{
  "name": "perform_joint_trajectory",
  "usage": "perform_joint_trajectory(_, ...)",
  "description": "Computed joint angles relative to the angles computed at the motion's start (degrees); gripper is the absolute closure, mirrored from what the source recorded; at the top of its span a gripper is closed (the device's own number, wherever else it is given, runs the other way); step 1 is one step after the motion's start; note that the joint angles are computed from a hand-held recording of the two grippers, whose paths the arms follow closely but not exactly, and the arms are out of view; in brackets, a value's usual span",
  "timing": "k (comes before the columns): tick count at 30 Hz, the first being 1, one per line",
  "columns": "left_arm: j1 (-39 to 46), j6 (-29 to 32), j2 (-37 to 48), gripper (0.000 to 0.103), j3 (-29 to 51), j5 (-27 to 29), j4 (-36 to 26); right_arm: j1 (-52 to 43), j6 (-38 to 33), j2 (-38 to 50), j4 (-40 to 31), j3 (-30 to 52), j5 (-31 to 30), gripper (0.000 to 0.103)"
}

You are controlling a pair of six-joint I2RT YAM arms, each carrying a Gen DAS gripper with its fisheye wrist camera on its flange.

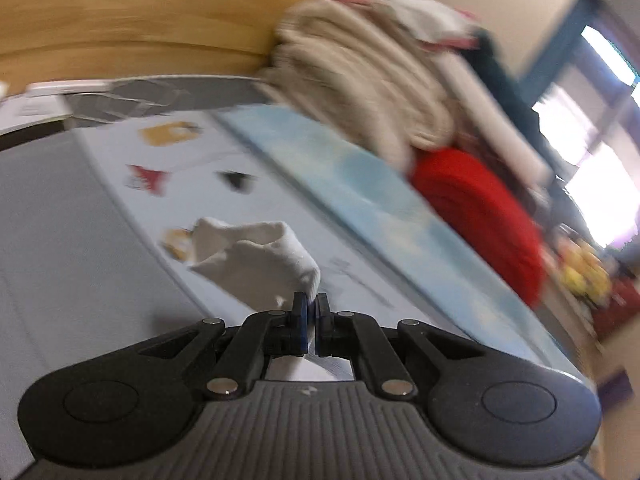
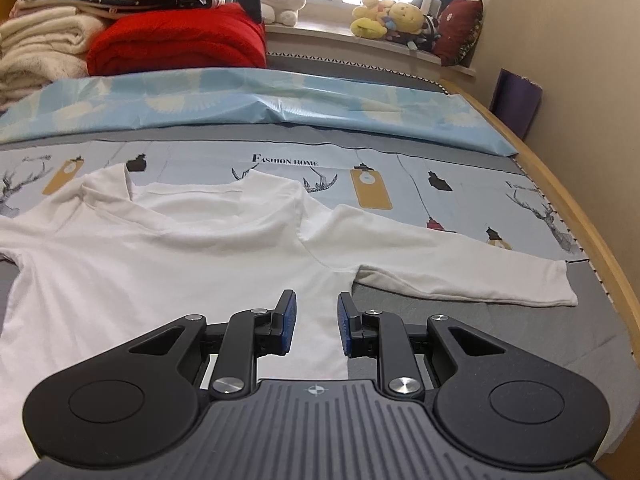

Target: Fold small clothes

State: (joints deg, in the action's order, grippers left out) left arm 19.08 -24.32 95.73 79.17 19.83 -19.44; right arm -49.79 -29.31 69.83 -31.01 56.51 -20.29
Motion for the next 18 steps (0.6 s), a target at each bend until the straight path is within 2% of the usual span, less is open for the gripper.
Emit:
perform_joint_trajectory(4,-9.3,-3.0,-8.8,0.101,-7.7,0.2,1.2,-4.0,-2.5,-1.3,-1.8,-0.3,-4.0,0.080)
perform_joint_trajectory(7,-18.9,-3.5,-12.0,0.101,-16.5,-4.8,7.1,-8.3,-4.8,-1.8,-4.4,-0.4,-6.9,0.080)
perform_joint_trajectory(8,-22.0,-3.8,-11.0,0.101,-16.5,-6.4,4.8,-9.3,-5.3,-2.0,-5.0,-0.5,-7.4,0.081)
perform_joint_trajectory(9,-24.6,-5.3,-7.8,0.101,-13.9,-6.4,0.8,-10.9,-6.1,-2.3,-5.7,-0.7,-8.3,0.089)
perform_joint_trajectory(10,-26.2,-6.8,-5.8,0.101,-12.6,-5.3,-0.3,-12.9,-7.4,-2.2,-6.6,-0.8,-9.2,0.098)
perform_joint_trajectory(14,-33.4,-11.1,-0.9,0.101,-7.0,-9.3,-1.7,-18.7,-12.7,-0.4,-9.1,-0.2,-11.7,0.098)
perform_joint_trajectory(18,-39.4,-16.1,1.5,0.101,-3.3,-12.6,1.3,-22.9,-13.4,3.5,-9.9,2.3,-12.5,0.098)
